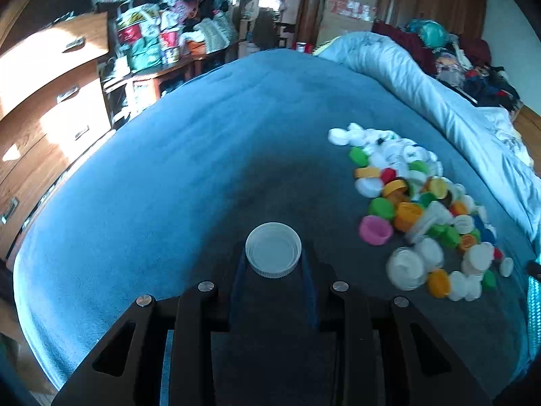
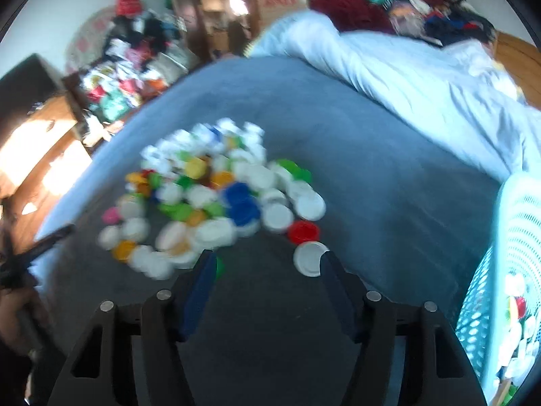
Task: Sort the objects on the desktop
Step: 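Return to the pile and grasp a white cap with each tool, then carry both white caps over the blue basket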
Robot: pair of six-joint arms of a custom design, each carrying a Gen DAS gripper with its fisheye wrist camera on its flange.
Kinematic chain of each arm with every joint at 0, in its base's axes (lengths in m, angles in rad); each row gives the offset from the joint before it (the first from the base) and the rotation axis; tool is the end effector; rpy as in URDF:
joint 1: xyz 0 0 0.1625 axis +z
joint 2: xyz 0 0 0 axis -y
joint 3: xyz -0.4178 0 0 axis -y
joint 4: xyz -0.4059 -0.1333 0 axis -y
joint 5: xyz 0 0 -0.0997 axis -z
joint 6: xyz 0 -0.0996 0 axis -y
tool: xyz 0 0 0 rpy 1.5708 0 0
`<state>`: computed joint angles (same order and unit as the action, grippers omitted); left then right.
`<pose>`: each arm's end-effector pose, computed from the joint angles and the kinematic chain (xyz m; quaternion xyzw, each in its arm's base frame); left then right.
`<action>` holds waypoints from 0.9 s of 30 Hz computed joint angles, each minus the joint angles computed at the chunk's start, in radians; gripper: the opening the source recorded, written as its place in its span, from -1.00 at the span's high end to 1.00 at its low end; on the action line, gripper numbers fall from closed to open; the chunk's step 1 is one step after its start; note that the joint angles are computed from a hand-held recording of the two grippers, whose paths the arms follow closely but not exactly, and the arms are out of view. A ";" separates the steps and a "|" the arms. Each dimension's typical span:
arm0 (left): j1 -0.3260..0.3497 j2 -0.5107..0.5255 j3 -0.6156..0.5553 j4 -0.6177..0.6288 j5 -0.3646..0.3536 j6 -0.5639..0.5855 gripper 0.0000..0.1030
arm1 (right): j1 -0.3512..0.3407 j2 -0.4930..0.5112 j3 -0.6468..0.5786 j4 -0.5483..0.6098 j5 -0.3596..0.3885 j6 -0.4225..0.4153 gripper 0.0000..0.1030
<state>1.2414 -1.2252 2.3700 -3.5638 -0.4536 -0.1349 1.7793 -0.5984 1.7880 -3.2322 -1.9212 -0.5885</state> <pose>0.0789 -0.4581 0.2319 -0.1420 0.7904 -0.4507 0.3898 0.2269 -0.5934 -0.0169 0.3340 -0.8982 0.1940 0.2099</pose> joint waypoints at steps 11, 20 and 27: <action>-0.019 0.004 -0.021 0.042 -0.027 -0.005 0.49 | -0.026 0.113 -0.115 -0.002 -0.127 -0.027 0.22; -0.054 0.011 -0.022 0.059 -0.018 -0.021 0.49 | -0.055 0.064 -0.072 0.040 -0.041 0.005 0.34; -0.137 0.007 -0.014 0.085 -0.010 -0.031 0.49 | -0.005 -0.022 0.006 0.000 -0.029 0.007 0.34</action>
<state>1.1046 -1.2181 2.3563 -3.4789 -0.4635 -0.1663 1.7741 -0.6206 1.7940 -3.2321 -1.9506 -0.5810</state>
